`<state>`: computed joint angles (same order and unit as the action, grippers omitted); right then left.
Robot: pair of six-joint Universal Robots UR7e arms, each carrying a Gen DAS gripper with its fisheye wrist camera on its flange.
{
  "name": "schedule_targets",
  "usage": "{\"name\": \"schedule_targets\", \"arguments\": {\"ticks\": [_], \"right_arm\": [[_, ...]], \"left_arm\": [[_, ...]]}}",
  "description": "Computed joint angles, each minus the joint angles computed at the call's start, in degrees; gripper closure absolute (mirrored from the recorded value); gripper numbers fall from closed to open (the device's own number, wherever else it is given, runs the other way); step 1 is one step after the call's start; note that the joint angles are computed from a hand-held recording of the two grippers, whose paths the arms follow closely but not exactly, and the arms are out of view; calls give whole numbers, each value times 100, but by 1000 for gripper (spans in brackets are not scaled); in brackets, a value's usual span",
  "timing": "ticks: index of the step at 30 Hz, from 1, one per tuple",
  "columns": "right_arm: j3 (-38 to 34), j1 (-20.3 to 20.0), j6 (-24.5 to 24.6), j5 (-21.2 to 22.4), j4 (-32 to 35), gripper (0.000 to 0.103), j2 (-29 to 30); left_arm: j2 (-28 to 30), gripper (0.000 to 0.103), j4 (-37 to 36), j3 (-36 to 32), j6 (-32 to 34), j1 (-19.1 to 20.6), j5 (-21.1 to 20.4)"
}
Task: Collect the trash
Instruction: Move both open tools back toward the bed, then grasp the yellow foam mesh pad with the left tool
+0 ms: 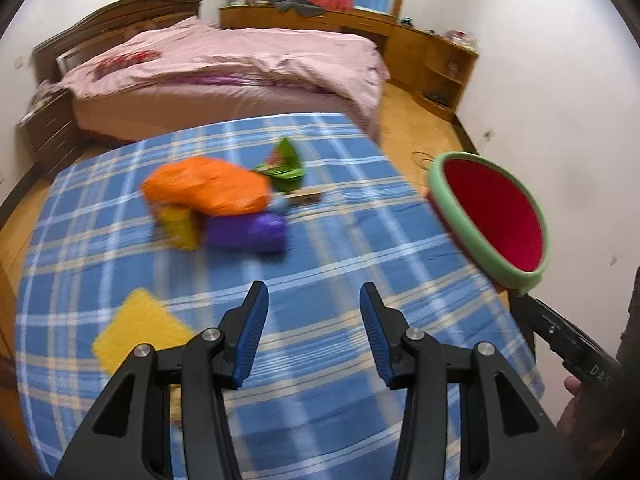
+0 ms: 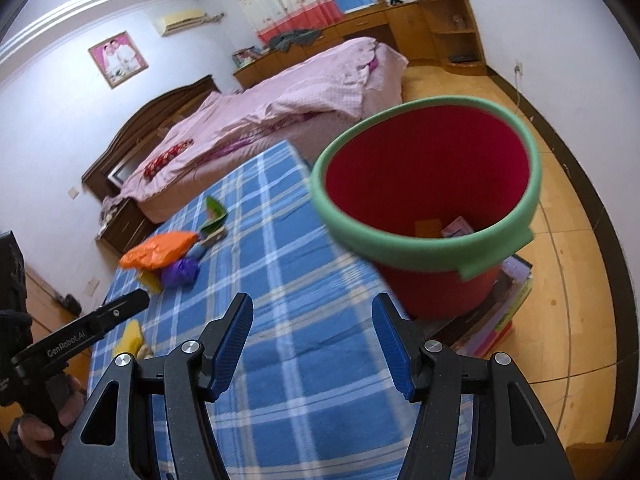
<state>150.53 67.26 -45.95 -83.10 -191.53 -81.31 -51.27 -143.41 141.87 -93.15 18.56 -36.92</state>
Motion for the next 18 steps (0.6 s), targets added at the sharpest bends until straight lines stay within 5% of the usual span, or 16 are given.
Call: {"name": "schedule_targets", "arguments": {"ticks": [9, 18], "right_arm": [[166, 221, -81, -305, -388, 39, 498], [185, 311, -83, -453, -559, 39, 742]], "left_arm": [[-799, 53, 1792, 449, -1976, -207, -395], [-1135, 52, 2058, 878, -2908, -237, -810]]}}
